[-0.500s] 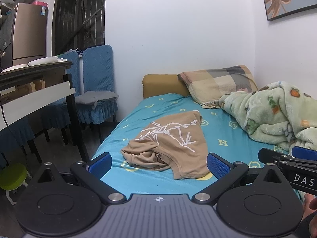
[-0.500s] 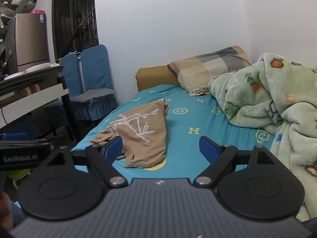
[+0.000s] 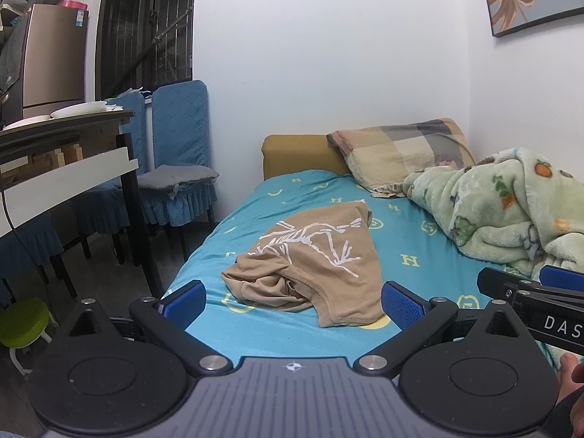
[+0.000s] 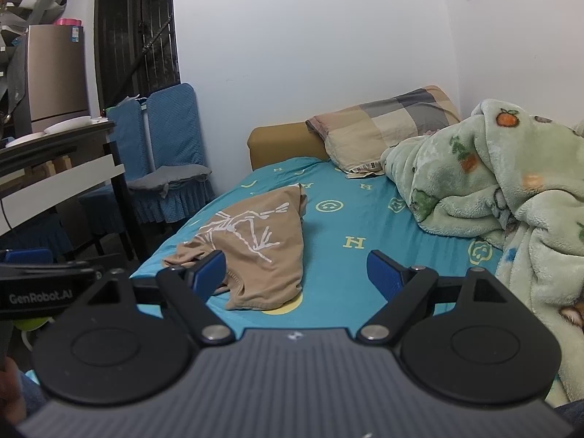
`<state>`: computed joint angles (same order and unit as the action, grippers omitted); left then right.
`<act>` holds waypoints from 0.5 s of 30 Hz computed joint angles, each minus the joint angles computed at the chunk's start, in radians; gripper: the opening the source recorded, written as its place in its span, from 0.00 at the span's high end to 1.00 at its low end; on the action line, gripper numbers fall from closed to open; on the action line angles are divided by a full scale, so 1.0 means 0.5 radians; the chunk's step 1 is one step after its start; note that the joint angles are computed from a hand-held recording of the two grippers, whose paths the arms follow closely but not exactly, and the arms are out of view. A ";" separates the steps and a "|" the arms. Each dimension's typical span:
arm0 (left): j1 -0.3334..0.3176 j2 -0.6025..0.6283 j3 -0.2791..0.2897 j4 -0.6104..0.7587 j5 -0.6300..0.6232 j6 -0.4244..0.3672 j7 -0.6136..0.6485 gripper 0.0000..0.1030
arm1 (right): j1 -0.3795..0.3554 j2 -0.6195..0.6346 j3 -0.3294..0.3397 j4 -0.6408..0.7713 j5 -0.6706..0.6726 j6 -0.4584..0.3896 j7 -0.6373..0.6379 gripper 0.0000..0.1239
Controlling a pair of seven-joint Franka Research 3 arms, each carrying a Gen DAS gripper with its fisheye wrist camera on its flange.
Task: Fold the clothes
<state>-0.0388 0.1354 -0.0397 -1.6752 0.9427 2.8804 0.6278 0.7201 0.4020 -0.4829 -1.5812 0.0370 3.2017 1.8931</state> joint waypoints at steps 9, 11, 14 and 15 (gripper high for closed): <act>0.000 0.000 -0.004 -0.002 -0.035 -0.005 0.034 0.00 | -0.002 0.007 -0.003 0.008 -0.002 -0.006 0.003 0.30; 0.001 -0.006 -0.006 -0.003 -0.050 -0.008 0.049 0.00 | 0.016 0.008 -0.024 0.004 -0.006 -0.007 0.014 0.30; 0.007 -0.016 -0.012 -0.014 -0.072 -0.016 0.088 0.00 | 0.041 0.012 -0.054 0.006 -0.014 -0.013 0.033 0.30; 0.006 -0.014 -0.016 -0.009 -0.085 -0.033 0.108 0.00 | 0.048 0.011 -0.063 0.002 -0.018 -0.009 0.040 0.30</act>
<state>-0.0356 0.1283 -0.0477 -1.6795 0.9002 2.8641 0.6816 0.7442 0.4073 -0.5144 -1.5804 0.0281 3.1970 1.9134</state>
